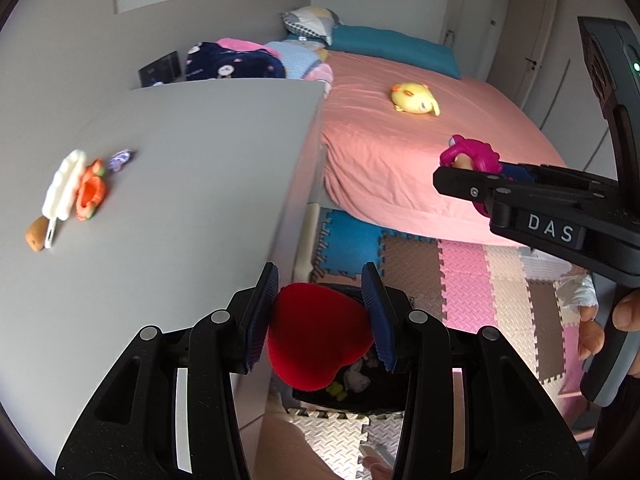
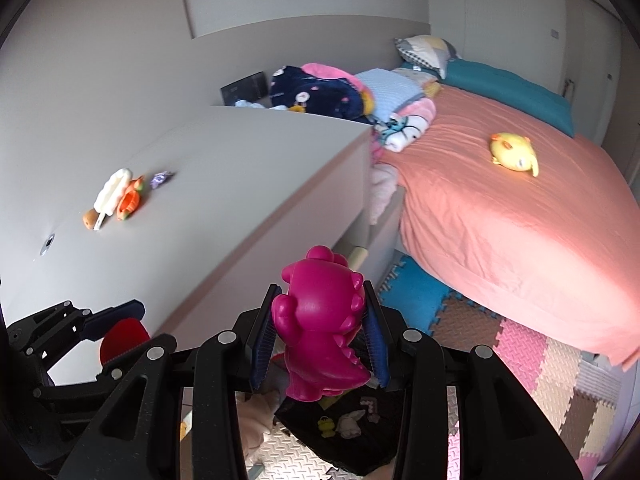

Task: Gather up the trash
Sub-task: 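Open both tools to drop the heart and dinosaur into the bin, then move both tools back up over the desk toys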

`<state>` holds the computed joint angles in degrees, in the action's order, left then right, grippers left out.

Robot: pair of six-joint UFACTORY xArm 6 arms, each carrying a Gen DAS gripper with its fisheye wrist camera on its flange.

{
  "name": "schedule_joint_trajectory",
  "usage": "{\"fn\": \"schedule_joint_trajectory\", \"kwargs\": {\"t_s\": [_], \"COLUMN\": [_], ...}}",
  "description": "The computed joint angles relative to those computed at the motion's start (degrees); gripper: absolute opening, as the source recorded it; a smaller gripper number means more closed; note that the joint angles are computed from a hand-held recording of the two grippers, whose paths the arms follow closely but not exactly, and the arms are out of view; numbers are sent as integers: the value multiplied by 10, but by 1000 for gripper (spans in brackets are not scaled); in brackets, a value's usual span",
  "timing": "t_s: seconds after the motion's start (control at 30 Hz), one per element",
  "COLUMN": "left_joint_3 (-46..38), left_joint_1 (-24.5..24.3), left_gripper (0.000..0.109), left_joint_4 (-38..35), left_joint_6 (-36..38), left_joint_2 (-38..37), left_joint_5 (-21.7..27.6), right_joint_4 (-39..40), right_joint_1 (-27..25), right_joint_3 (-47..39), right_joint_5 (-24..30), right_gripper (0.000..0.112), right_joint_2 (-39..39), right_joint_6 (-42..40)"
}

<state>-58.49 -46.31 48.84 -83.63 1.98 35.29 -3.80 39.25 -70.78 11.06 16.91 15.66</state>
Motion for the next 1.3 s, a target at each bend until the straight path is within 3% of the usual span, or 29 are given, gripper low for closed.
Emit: {"fn": "schedule_joint_trajectory", "kwargs": {"t_s": [0.33, 0.37, 0.4, 0.43, 0.5, 0.57, 1.3], "left_joint_3": [-46, -51, -55, -60, -61, -54, -24], "left_joint_1": [-5, -6, -7, -9, -12, -10, -6], "left_gripper": [45, 51, 77, 96, 97, 97, 97], "left_joint_4": [-81, -101, -114, -113, -103, -108, -65], "left_joint_6": [107, 127, 138, 133, 123, 124, 62], "left_joint_2": [61, 66, 69, 72, 71, 66, 29], "left_joint_5": [-53, -52, -47, -33, -16, -15, 8], "right_joint_4": [-53, -78, -102, -147, -232, -256, -243], "right_joint_1": [-37, -40, -43, -49, -57, -62, -50], "right_joint_3": [40, 35, 32, 33, 32, 33, 29], "right_joint_5": [14, 29, 33, 34, 44, 44, 19], "right_gripper": [42, 53, 74, 80, 83, 83, 83], "right_joint_2": [-26, -24, -23, -24, -27, -28, -25], "right_joint_6": [54, 71, 94, 140, 222, 249, 246]}}
